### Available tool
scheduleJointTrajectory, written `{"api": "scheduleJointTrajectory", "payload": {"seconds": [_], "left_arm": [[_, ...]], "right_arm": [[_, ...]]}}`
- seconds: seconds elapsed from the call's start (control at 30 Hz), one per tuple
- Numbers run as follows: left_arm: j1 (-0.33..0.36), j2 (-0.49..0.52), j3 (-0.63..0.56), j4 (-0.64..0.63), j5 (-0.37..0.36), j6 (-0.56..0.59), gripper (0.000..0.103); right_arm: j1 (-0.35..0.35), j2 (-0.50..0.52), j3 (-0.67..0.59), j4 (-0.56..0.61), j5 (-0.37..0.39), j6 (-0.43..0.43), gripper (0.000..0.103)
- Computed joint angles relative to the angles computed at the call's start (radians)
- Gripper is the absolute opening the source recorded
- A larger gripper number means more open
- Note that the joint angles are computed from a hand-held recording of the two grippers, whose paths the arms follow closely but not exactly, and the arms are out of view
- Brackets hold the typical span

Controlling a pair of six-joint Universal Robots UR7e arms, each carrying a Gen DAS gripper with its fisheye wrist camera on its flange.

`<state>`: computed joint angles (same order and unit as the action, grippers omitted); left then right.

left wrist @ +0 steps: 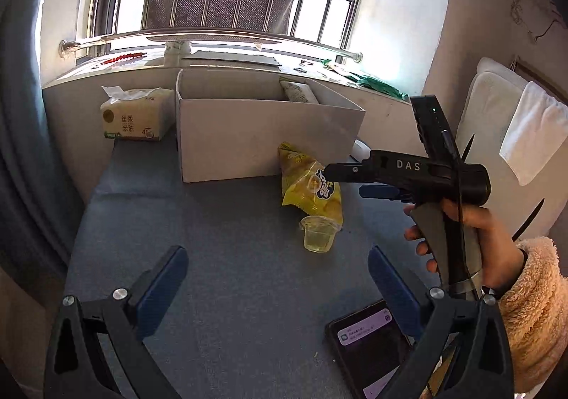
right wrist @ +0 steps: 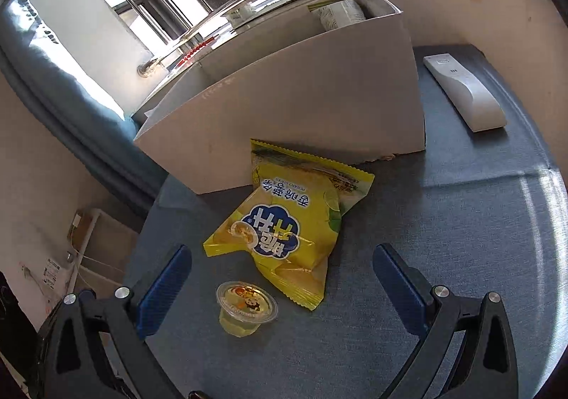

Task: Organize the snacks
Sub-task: 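Grasp the yellow potato-stick bag with the right gripper, then carry the potato-stick bag into the white box and open the right gripper while the left grasps the jelly cup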

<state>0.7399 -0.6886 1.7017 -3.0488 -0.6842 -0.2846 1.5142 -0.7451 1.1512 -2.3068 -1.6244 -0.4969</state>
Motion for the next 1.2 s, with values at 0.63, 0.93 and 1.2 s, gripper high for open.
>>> {"api": "scheduleJointTrajectory", "payload": {"seconds": [0.63, 0.93, 1.2], "left_arm": [[0.052, 0.081, -0.163, 0.232, -0.106, 0.097, 0.103], [0.106, 0.219, -0.421, 0.460, -0.154, 0.193, 0.103], [0.132, 0.252, -0.493, 0.536, -0.169, 0.207, 0.035]], "right_arm": [[0.010, 0.003, -0.057, 0.083, 0.040, -0.035, 0.054], [-0.045, -0.176, 0.089, 0.009, 0.125, -0.068, 0.054], [-0.090, -0.261, 0.188, -0.033, 0.140, -0.076, 0.054]]}}
